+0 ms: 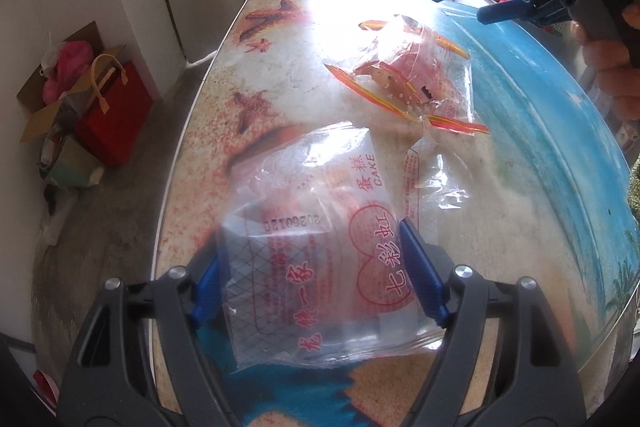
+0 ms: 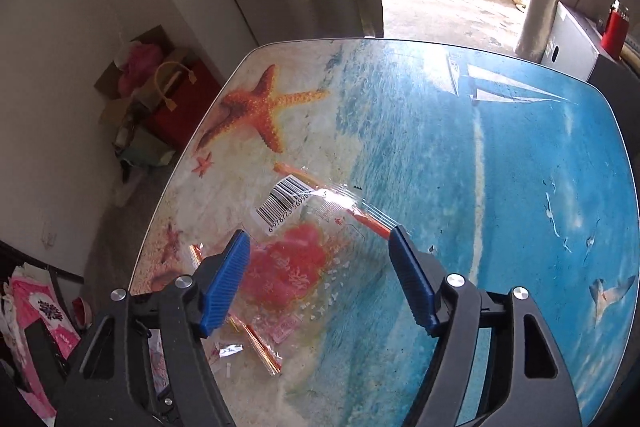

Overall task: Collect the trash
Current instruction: 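Lift the cake bag with the left tool while the right tool grasps the red-printed snack bag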

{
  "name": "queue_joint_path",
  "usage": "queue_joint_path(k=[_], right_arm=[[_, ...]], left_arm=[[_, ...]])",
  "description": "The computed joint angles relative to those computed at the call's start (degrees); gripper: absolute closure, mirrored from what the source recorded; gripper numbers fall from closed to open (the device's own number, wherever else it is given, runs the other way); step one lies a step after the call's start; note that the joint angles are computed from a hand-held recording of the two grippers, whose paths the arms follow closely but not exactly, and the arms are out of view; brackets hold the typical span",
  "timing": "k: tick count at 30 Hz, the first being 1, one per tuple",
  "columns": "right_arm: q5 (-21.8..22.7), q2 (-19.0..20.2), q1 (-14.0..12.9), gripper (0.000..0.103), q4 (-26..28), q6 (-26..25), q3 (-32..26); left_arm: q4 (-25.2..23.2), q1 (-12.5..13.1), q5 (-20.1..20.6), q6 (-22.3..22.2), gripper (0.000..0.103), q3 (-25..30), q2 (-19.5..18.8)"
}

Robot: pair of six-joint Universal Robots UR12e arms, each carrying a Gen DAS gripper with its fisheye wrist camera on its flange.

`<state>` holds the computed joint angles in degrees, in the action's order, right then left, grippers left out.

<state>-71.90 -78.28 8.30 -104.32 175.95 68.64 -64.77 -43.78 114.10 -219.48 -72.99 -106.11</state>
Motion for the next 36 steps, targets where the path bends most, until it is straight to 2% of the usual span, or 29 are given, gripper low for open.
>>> queue_joint_path(k=[3, 6, 9, 10, 13, 19, 22, 25, 32, 34, 36], right_arm=[[-4.7, 2.5, 2.4, 0.029, -0.2, 1.1, -2.0], [-12.6, 3.6, 5.1, 0.029, -2.1, -2.6, -1.8], [-14.6, 3.3, 5.5, 0.035, -1.5, -6.0, -0.4], [-14.7, 2.8, 5.3, 0.041, -1.3, -6.8, 0.3], [-12.9, 0.1, 3.7, 0.041, -2.0, -9.4, 3.3], [-9.9, -7.7, -1.0, 0.041, -3.1, -15.5, 11.6], [-9.1, -11.6, -3.4, 0.041, -4.5, -16.3, 15.4], [-4.4, -15.2, -7.2, 0.041, -4.8, -12.9, 17.9], [9.1, -23.9, -17.4, 0.029, -8.0, 2.0, 24.5], [11.2, -25.4, -19.0, 0.028, -7.0, 5.3, 26.0], [11.8, -25.8, -19.1, 0.028, -5.8, 7.2, 26.9]], left_arm=[[-0.5, -0.1, 0.1, -0.6, 0.029, 0.3, -0.1], [-0.8, -0.1, 0.0, -0.8, 0.029, 0.3, -0.1], [-0.9, 0.0, -0.2, -0.7, 0.029, 0.3, 0.0], [-0.7, 0.0, -0.2, -0.5, 0.029, 0.2, 0.1], [-0.5, 0.1, -0.4, -0.1, 0.029, 0.1, 0.1], [1.8, -0.2, -2.2, 2.6, 0.029, -0.2, 0.0], [2.6, -0.7, -3.4, 4.8, 0.029, 0.7, -0.8], [3.2, -1.1, -5.2, 6.3, 0.029, 1.8, -1.7], [4.1, -1.7, -9.5, 7.9, 0.029, 4.3, -3.6], [3.9, -1.9, -9.3, 7.7, 0.029, 4.8, -3.9], [3.6, -2.1, -8.8, 7.4, 0.028, 5.1, -4.2]])
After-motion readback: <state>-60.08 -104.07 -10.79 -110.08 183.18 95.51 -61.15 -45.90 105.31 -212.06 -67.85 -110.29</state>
